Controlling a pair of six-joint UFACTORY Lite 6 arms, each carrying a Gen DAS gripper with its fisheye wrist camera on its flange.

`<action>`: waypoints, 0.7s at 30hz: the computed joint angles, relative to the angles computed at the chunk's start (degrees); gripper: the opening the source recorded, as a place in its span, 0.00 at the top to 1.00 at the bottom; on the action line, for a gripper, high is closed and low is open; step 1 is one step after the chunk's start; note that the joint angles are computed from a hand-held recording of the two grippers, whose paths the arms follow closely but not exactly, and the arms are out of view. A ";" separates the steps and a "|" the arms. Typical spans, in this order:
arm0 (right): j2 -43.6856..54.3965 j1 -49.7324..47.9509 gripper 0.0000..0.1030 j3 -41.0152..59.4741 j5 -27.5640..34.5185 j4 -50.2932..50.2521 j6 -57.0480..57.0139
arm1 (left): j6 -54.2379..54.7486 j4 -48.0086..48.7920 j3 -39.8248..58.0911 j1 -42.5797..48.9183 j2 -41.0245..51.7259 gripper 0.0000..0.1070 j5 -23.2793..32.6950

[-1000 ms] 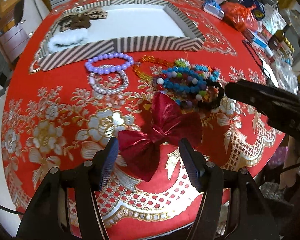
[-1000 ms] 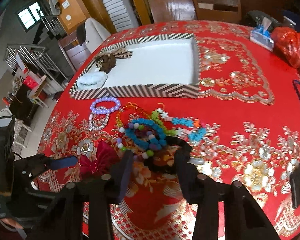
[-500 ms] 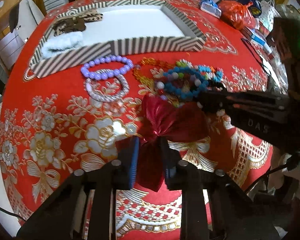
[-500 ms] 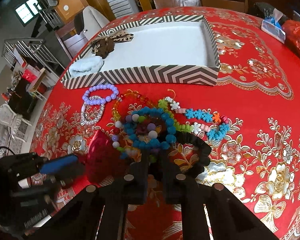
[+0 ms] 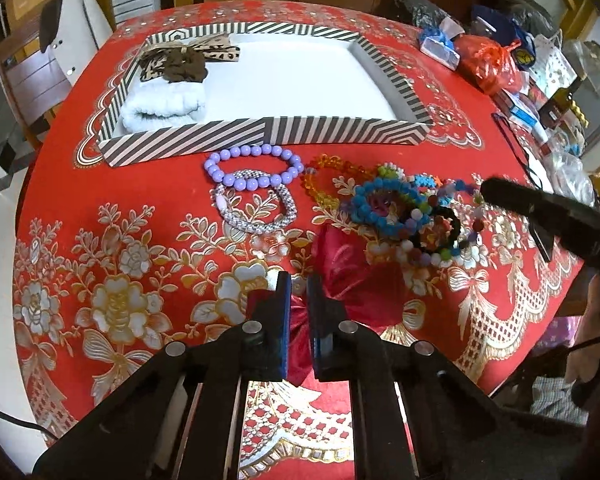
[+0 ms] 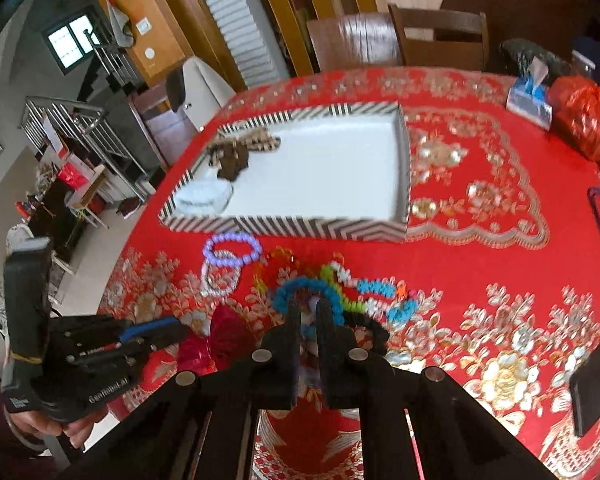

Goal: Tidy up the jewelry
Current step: 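Grasp the red satin bow with the left tool while the right tool grasps a multicolour bead bracelet, then carry the red bow and bead bracelet into the tray and open both tools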

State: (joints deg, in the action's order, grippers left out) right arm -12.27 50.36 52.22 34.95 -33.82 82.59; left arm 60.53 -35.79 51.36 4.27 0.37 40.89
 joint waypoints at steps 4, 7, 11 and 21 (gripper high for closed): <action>-1.52 -0.08 0.93 0.10 1.27 0.24 -0.75 | 2.51 -0.01 -0.66 0.17 -0.96 0.71 1.96; -1.53 -0.81 0.93 -0.91 -0.61 2.70 -3.11 | 4.28 0.32 -1.76 -0.40 -1.20 0.57 1.55; 2.03 -1.07 0.90 -1.88 -1.00 6.51 -6.30 | 3.13 2.91 -2.16 -3.11 1.24 0.57 -1.70; 9.49 -2.95 0.70 -4.65 -7.37 7.98 -9.03 | 2.53 3.26 -1.46 -5.12 4.18 0.57 -4.99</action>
State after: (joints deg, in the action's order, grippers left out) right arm -2.78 47.41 47.57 27.58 -25.84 73.56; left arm 63.06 -32.53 49.90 -0.85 4.55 35.90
